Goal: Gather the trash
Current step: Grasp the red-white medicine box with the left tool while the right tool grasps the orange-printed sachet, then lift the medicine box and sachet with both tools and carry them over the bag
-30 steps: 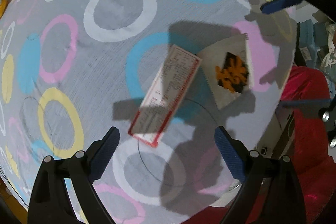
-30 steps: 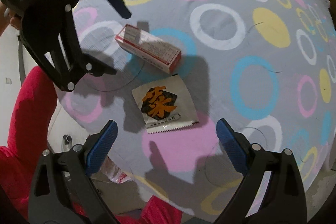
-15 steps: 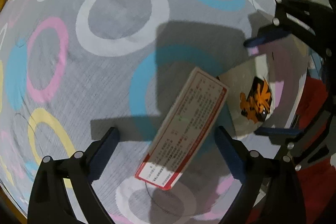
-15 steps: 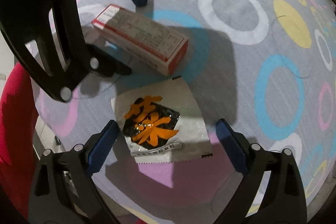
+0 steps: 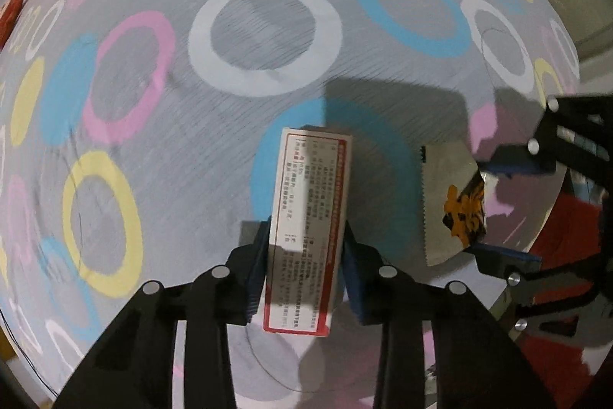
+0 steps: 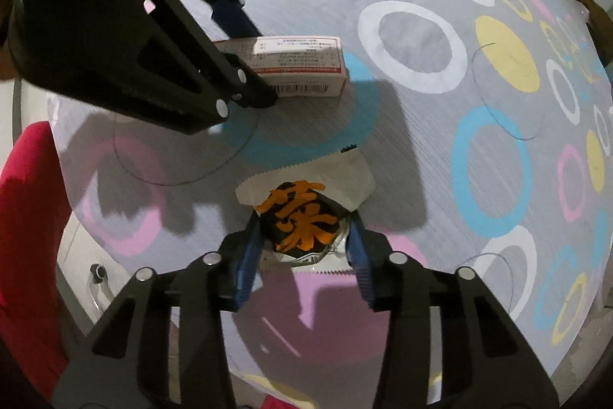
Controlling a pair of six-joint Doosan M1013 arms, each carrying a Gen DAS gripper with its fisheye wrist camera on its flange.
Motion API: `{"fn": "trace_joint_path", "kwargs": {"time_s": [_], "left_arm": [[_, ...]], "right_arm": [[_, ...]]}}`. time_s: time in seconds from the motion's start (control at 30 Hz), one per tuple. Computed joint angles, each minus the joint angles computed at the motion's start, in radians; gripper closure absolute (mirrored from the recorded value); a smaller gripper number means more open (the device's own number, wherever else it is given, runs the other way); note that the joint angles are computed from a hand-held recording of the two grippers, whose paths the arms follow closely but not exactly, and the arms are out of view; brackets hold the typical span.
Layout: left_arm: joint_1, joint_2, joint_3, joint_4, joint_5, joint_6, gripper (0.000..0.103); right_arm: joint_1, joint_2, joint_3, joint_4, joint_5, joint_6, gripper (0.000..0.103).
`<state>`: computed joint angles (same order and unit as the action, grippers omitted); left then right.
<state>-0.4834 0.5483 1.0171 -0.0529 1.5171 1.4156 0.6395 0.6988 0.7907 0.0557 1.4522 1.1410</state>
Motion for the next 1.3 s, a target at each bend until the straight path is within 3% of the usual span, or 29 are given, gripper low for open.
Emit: {"fn": "trace_joint_path", "kwargs": {"time_s": [0.2, 0.7, 1.0, 1.3], "left_arm": [[0.005, -0.032, 0.038, -0.005, -0.010, -0.133, 0.069], [0.010, -0.167, 0.138, 0.055, -0.081, -0.219, 0.070], [-0.087, -0.220, 0.100, 0.140, -0.054, -0.296, 0.070], [-0.168, -0.286, 0.180, 0.165, -0.066, -0.351, 0.070]], "right_arm": [[-0.011, -0.026, 0.033, 0.027, -0.020, 0.069, 0.080], [-0.002, -0.120, 0.095, -0.027, -0.125, 0.163, 0.083], [0.010, -0.227, 0.161, -0.031, -0.196, 0.213, 0.083], [0.036, -0.343, 0.279, -0.048, -0.264, 0.252, 0.083]]}}
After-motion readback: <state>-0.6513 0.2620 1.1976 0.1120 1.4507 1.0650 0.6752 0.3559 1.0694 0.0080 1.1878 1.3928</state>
